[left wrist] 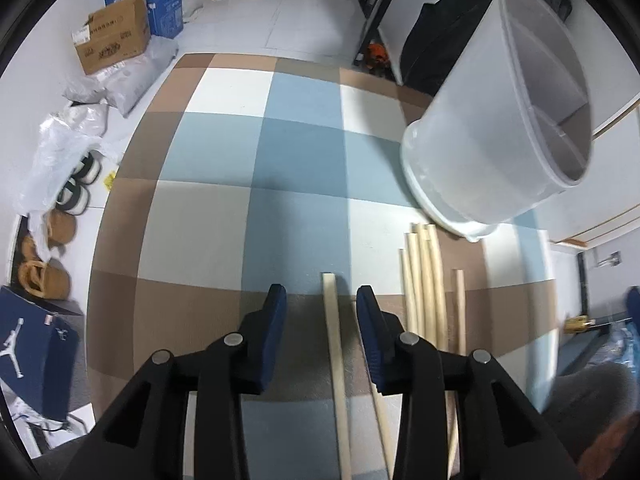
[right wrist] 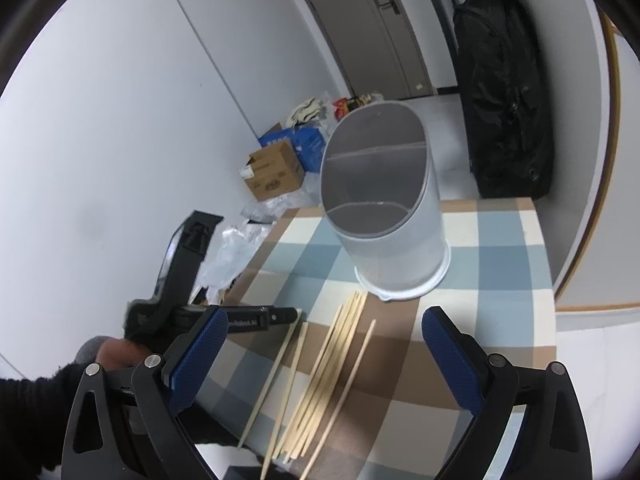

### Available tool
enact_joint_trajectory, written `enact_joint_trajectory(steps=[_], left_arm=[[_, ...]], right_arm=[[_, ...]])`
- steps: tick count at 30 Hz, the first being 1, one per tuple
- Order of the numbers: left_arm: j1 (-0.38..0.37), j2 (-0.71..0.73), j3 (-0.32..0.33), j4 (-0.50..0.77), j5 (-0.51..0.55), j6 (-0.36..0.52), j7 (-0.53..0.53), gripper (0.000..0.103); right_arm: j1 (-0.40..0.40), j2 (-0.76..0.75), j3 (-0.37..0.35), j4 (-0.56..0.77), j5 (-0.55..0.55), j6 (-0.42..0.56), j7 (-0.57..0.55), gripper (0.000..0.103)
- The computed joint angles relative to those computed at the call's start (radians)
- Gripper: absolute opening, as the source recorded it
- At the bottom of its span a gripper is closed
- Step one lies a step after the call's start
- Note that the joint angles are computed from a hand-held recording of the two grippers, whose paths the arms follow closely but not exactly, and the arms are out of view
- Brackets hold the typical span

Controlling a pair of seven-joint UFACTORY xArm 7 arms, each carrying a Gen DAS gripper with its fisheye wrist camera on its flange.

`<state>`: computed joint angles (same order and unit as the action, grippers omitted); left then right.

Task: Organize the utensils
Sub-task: 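Close the left tool on one chopstick and lift it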

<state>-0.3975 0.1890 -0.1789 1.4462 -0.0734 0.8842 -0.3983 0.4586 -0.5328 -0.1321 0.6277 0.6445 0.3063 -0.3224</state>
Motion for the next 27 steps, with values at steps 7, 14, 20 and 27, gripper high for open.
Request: enact_joint_trajectory(steps=[7, 14, 20, 27], left_arm=[[-0.049, 0.043, 0.013, 0.042, 0.161, 0.010, -0.068, 0.030], [-0.033, 0.021, 0.015, 0.015, 0.164, 0.009, -0.038, 0.002], [0.001, -0.038, 0.021, -0.047, 0.111, -0.077, -0.052, 0.002], [0.050, -0.160, 0.024, -0.175, 0.027, -0.248, -0.081, 0.002]], right_arm=[[0.021, -0.018, -0.027, -0.011, 0.021, -0.018, -0.019, 0.098], [0.024, -0.033, -0.037, -0.017, 0.025, -0.010, -0.029, 0.098], [-0.006, 0.002, -0.003, 0.011, -0.022, 0.064, -0.009, 0.098], [-0.059, 0.167, 0.076, 0.144, -0.043, 0.246, 0.051, 0.078]])
